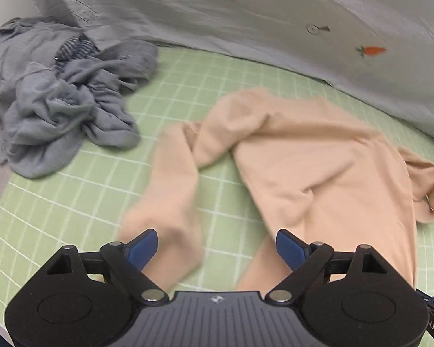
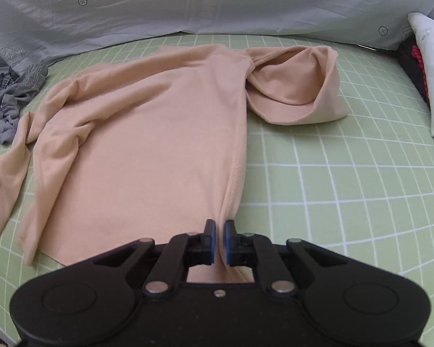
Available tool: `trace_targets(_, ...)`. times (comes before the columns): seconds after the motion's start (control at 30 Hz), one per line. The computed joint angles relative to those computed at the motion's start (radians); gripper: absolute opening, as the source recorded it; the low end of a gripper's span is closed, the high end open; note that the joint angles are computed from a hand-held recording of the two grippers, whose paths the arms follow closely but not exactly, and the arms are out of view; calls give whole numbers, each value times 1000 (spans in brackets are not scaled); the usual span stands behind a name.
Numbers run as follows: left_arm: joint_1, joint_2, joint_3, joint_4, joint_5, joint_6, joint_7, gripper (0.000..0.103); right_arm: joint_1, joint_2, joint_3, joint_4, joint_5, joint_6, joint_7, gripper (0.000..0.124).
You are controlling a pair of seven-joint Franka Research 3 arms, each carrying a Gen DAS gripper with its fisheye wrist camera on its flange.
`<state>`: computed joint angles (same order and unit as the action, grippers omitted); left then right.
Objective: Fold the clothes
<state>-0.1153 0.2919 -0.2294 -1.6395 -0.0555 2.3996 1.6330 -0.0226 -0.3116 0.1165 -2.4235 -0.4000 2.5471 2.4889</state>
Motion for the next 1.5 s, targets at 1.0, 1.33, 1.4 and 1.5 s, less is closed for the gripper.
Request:
trace_targets(1.0, -75, -86, 0, -177, 135, -37, -218, 92, -286, -272, 58, -243, 129, 147, -7, 99)
trace_targets(1.33, -161, 60, -8, -4, 247, -93, -269, 92, -331, -47, -66, -127, 143, 238, -46, 81)
trace_targets(1.4, -176, 93, -5, 39, 266, -122, -282, 92, -313, 7, -106, -93, 177, 229, -85, 55)
trace_targets(1.5, -193, 128, -2, 80, 286, -152, -299, 92, -347, 43, -101, -70, 106, 247, -63, 10)
